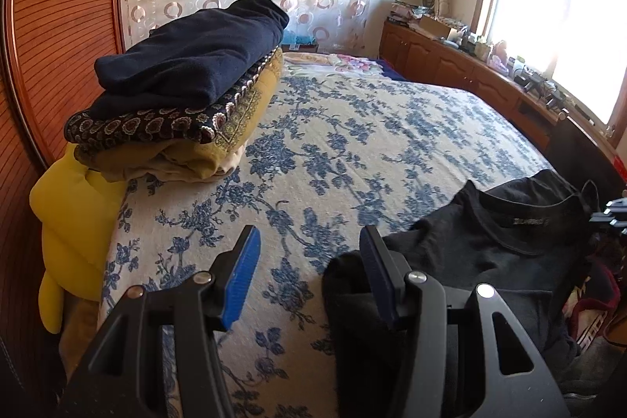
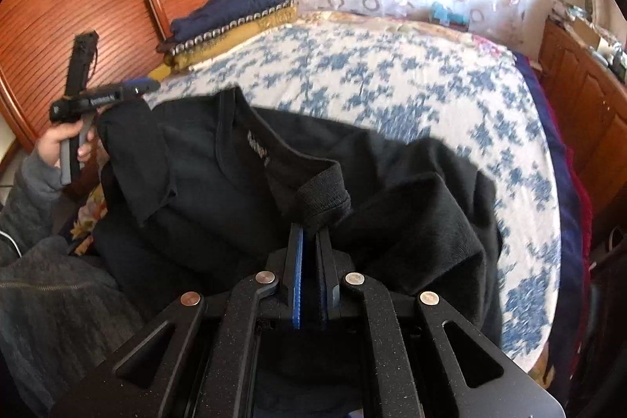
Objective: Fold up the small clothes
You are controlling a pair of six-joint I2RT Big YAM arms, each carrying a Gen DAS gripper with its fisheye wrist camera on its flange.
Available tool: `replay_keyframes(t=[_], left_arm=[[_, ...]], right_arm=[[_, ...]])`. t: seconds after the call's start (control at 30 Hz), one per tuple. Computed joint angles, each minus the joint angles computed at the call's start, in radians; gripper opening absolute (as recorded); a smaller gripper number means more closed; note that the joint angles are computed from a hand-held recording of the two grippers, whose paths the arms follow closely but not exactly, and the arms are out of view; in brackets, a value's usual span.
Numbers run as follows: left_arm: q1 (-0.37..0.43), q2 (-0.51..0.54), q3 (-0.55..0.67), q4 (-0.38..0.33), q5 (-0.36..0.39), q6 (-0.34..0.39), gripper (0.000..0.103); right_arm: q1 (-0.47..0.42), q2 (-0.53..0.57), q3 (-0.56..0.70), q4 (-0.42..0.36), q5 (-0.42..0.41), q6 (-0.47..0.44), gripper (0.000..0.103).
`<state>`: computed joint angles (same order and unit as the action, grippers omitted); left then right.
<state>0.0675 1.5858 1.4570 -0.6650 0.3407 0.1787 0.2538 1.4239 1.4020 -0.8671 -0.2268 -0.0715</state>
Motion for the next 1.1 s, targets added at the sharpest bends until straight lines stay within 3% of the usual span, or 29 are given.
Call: replay_keyframes(t=[0.13,0.17,0.27,0.3,0.5,0.8,1.0,1.1], left_arm=[[0.010,0.051,0.058,-0.060,0.006,0.018,0.052],[0.012,0.069,0.077,-0.088,0.008,0.029,0.052],[0.015,0.084,0.090,-0.123,0.031,0.045,0.052],[0.017,0.085,0.089,-0.132,0.054,0.045,0.052],[0.007,0.053,0.047,-0.149,0.101,0.067,0.052],[-0.003,0.037,0.021,-0.160,0.105,0.069,0.052],[-0.004,0.035,0.013,-0.151,0.139,0.073,0.051],[-0.006,0.046,0.024,-0.147,0.148,0.077,0.039]], right_arm=[[-0.014,-0.001,0.028,0.017,0.035,-0.003,0.008],[-0.022,0.000,0.037,0.024,0.054,-0.004,0.013],[-0.053,0.006,0.057,0.049,0.094,-0.009,0.042],[-0.063,0.009,0.064,0.055,0.103,-0.008,0.044],[-0.138,0.070,0.112,0.080,0.178,-0.003,0.048],[-0.162,0.145,0.116,0.070,0.082,0.043,0.058],[-0.143,0.163,0.120,0.048,0.073,0.030,0.061],[-0.142,0.177,0.128,0.028,0.070,0.032,0.061]])
